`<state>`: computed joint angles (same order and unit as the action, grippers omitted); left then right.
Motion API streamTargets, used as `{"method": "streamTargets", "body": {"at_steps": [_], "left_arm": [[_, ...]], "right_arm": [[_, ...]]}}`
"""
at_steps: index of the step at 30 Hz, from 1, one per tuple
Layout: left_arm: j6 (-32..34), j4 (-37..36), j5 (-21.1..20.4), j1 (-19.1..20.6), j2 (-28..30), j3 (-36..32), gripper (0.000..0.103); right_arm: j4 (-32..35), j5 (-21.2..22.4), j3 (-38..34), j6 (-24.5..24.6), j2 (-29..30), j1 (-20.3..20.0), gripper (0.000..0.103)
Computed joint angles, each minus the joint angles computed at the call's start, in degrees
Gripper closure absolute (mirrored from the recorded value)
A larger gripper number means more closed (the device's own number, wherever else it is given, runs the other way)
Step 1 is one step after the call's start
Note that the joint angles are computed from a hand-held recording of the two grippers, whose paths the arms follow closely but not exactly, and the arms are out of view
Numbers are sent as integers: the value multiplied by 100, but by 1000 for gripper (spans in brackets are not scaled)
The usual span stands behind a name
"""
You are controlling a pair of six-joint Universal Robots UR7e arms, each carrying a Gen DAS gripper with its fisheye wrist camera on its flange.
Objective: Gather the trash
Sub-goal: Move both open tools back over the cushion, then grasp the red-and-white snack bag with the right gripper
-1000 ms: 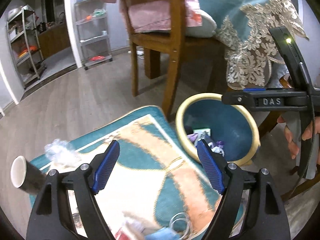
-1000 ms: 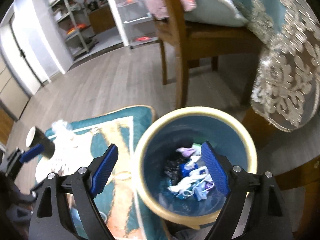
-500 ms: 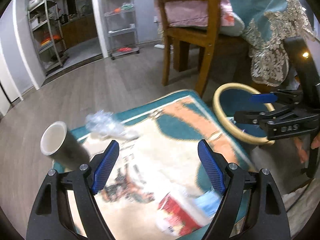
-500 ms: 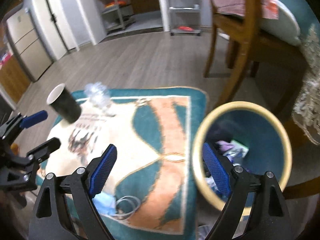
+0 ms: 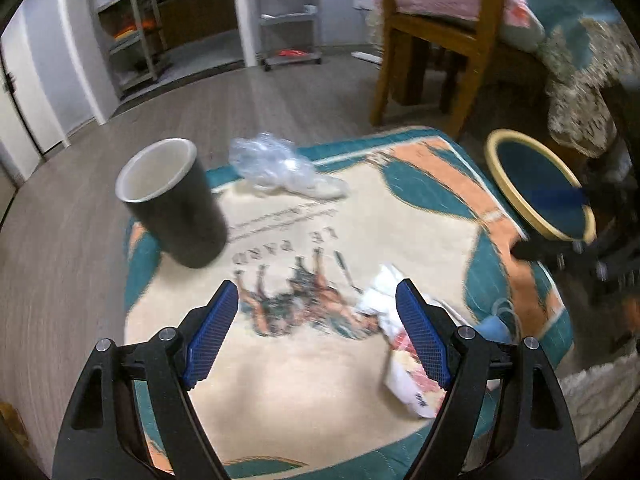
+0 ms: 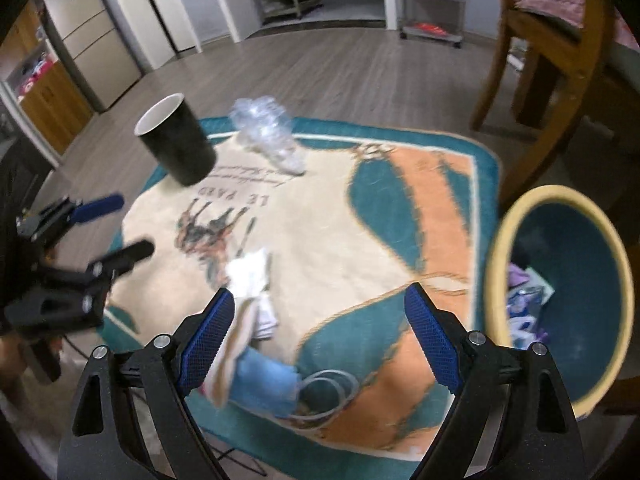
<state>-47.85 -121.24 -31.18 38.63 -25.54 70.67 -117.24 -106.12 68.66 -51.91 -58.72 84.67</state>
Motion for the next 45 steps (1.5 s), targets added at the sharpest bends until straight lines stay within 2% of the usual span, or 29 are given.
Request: {"method": "streamTargets", "body": {"at_steps": [3, 6, 12, 14, 15, 19, 22, 28, 35, 38, 42, 45], "left_arm": [[-319, 177, 205, 8, -105, 63, 23], [-623, 342, 279, 29, -208, 130, 23], [-713, 239, 290, 45, -322, 272, 23], [-704, 225, 285, 48, -321, 271, 23], [-686, 201, 278, 49, -332, 286, 23], [-681, 176, 296, 49, -323, 282, 23], [-636, 36, 275, 62, -341, 310, 23], [-487, -45, 235, 87, -252, 201, 23], [239, -564, 67, 44, 19, 26, 23], [564, -756, -80, 13, 230, -118, 23], [591, -1015, -442, -20, 501, -270, 23], [582, -927, -677, -48, 713, -436, 25]], "right_arm": [[209, -50, 143, 84, -23, 26, 24], [190, -279, 433, -41, -69, 78, 32], [331, -509, 707, 36, -48, 101, 45], [462, -584, 706, 113, 7, 109, 56], [510, -605, 698, 154, 29, 112, 70], [722, -423, 550, 387, 79, 116, 86], [741, -250, 417, 411, 83, 145, 90], [800, 285, -152, 717, 190, 134, 91], [215, 420, -762, 862, 353, 120, 91], [211, 463, -1058, 1052, 452, 69, 91], [241, 524, -1392, 1231, 544, -13, 91], [273, 561, -1582, 1326, 604, -60, 91]]}}
